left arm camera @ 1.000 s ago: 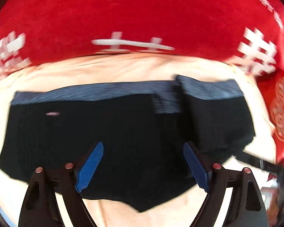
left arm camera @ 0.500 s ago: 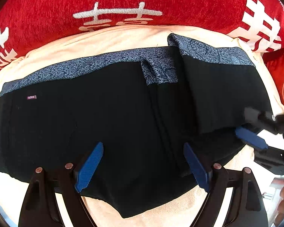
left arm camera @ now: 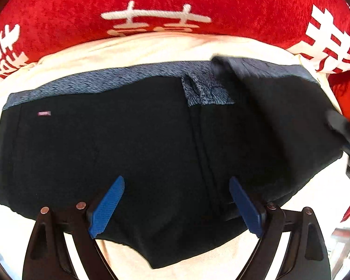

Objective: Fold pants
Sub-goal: 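Carry the held leg end over toward the waistband with the right gripper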

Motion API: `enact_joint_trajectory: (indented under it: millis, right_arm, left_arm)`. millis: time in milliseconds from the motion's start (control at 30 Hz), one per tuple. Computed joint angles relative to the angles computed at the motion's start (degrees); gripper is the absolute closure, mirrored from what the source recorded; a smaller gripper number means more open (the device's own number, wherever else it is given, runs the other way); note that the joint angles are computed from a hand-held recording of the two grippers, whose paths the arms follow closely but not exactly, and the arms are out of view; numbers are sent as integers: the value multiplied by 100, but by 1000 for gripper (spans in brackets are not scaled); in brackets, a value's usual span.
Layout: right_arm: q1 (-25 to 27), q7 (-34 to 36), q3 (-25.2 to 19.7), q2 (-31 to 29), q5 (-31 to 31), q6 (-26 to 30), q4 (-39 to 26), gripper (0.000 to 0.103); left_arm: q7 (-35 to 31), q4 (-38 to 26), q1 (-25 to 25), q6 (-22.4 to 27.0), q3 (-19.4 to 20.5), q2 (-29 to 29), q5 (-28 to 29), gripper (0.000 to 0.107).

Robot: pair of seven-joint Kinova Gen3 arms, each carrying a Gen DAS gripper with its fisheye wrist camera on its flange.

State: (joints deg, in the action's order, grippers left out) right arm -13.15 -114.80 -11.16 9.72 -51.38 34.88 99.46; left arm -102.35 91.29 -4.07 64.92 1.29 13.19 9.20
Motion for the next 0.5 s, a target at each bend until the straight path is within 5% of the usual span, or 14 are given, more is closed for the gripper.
enact_joint_trajectory:
  millis: [133,267,400,500]
  right_arm:
    - [-388,-356,248,26,823,827,-547,99]
    - [-1040,-567,674,392,833,788,-334,99]
    - [-619,-705,267,656,1229,1433,-913,95]
    - [-13,-165,-529,786,1755,2132,-1603,60]
  left_arm:
    - [156,33,-77,-24,-139,-150,-217,15]
    - [303,-39,-128,103,-217,-191,-554,15]
    - [379,-201,-109,187,-196,-218,-725,15]
    - [544,-472,-26,346,-142,-164,-742,15]
